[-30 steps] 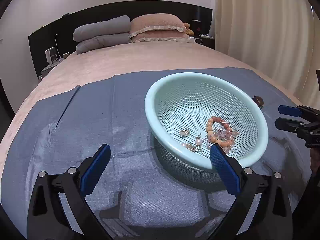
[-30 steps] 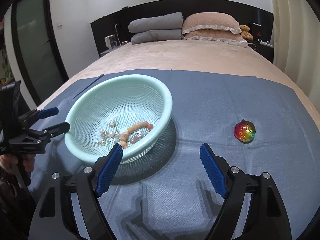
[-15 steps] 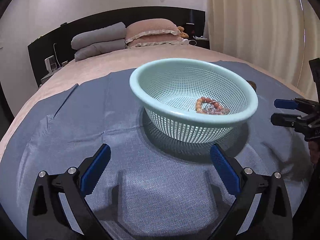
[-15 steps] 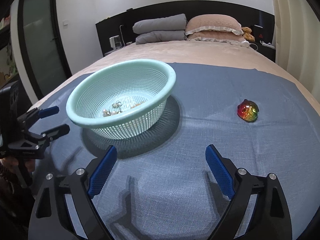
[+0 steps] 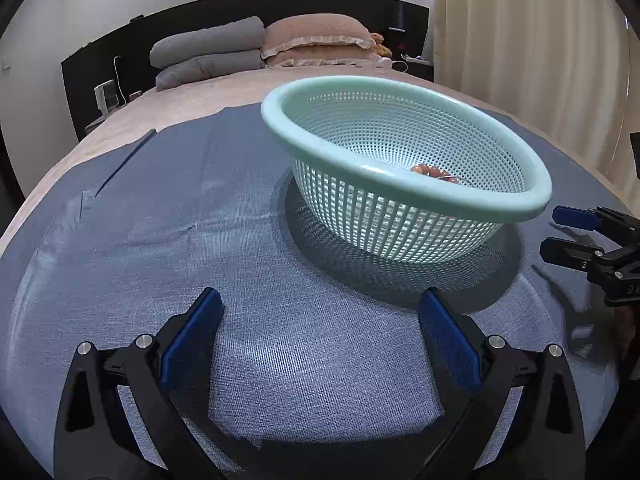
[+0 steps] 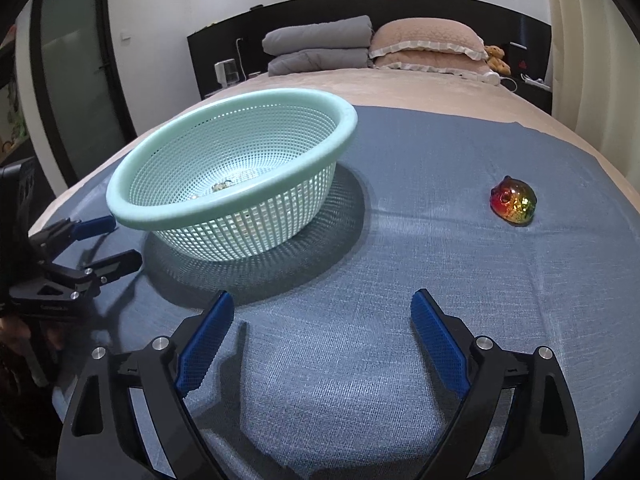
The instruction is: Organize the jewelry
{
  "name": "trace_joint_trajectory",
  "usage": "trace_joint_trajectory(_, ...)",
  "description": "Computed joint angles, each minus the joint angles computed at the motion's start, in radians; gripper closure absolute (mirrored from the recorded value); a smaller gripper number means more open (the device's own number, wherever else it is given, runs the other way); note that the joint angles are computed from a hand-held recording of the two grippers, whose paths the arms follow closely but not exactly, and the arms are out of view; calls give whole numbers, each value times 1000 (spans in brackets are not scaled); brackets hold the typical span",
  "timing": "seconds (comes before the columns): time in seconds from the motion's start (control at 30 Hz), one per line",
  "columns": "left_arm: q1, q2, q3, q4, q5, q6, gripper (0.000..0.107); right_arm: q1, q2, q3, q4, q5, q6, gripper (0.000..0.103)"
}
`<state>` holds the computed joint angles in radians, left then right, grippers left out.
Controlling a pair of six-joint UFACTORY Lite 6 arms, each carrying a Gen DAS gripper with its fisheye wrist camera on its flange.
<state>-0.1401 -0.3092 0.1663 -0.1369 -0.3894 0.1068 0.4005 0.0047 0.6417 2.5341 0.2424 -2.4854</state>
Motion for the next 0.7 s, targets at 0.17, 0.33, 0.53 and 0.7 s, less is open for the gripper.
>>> trace_joint_trajectory(0.17,-37,22,0,-81,-18,67,10,7,41,37,-11,-32,22,17)
trace_joint_trajectory(0.33,-47,40,8,-101,-12,81,10,49,56,53,205,-75,-189,15)
trace_joint_trajectory(0.53,-53,41,11,-121,-7,96,10,56,67,65,198,-94,-189,11)
trace_joint_trajectory(0.7,-32,50,31,-83,12,75,10,75,83,82,318,-115,-308,9)
